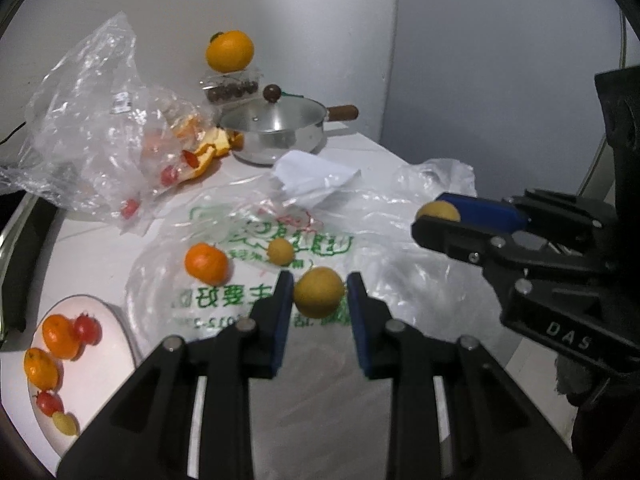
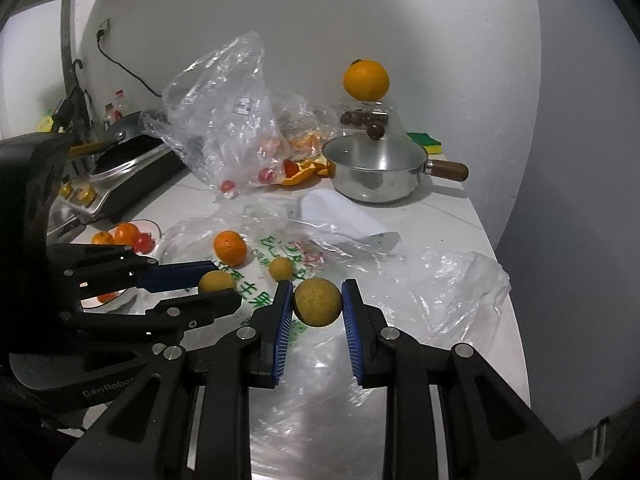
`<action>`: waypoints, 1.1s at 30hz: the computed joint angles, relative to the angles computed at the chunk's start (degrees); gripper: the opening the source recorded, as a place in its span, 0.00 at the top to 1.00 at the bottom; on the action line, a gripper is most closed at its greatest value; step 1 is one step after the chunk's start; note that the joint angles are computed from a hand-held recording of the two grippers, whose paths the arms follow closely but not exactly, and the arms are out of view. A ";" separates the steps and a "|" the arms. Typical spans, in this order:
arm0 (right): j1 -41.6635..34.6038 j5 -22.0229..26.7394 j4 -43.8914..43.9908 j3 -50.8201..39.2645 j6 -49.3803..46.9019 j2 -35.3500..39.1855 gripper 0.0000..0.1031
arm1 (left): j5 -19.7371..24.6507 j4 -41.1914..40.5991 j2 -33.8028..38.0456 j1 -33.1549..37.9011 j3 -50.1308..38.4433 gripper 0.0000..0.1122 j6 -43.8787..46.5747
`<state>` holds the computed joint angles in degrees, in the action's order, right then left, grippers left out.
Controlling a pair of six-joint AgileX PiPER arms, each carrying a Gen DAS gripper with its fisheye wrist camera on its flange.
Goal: Organize fruits
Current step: 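Carry both yellow fruits over the white plate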
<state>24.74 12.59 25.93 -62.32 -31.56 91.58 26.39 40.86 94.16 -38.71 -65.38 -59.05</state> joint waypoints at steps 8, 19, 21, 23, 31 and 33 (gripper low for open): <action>5.10 -1.64 -20.84 2.81 21.75 -3.05 0.74 | 0.18 5.40 -6.05 -1.31 6.82 0.75 -6.27; 12.93 0.06 -53.30 4.32 56.10 -4.50 0.74 | -0.55 10.11 -14.11 -1.56 15.45 0.75 -12.15; 14.38 0.75 -57.56 4.16 60.68 -4.37 0.74 | -0.57 10.64 -15.45 -1.28 16.80 0.75 -12.70; 15.67 1.32 -61.08 4.05 64.47 -4.19 0.74 | -0.60 11.18 -17.03 -0.95 18.41 0.75 -13.25; 21.52 4.82 -70.80 1.74 75.23 -1.84 0.74 | -0.79 12.53 -23.45 0.95 24.94 0.75 -14.66; 22.85 5.66 -72.09 1.01 76.72 -1.00 0.74 | -0.88 12.79 -25.09 1.64 26.59 0.75 -14.91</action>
<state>47.58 18.25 -46.16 -61.32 45.16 90.58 25.51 53.65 69.07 -37.07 -38.79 -73.96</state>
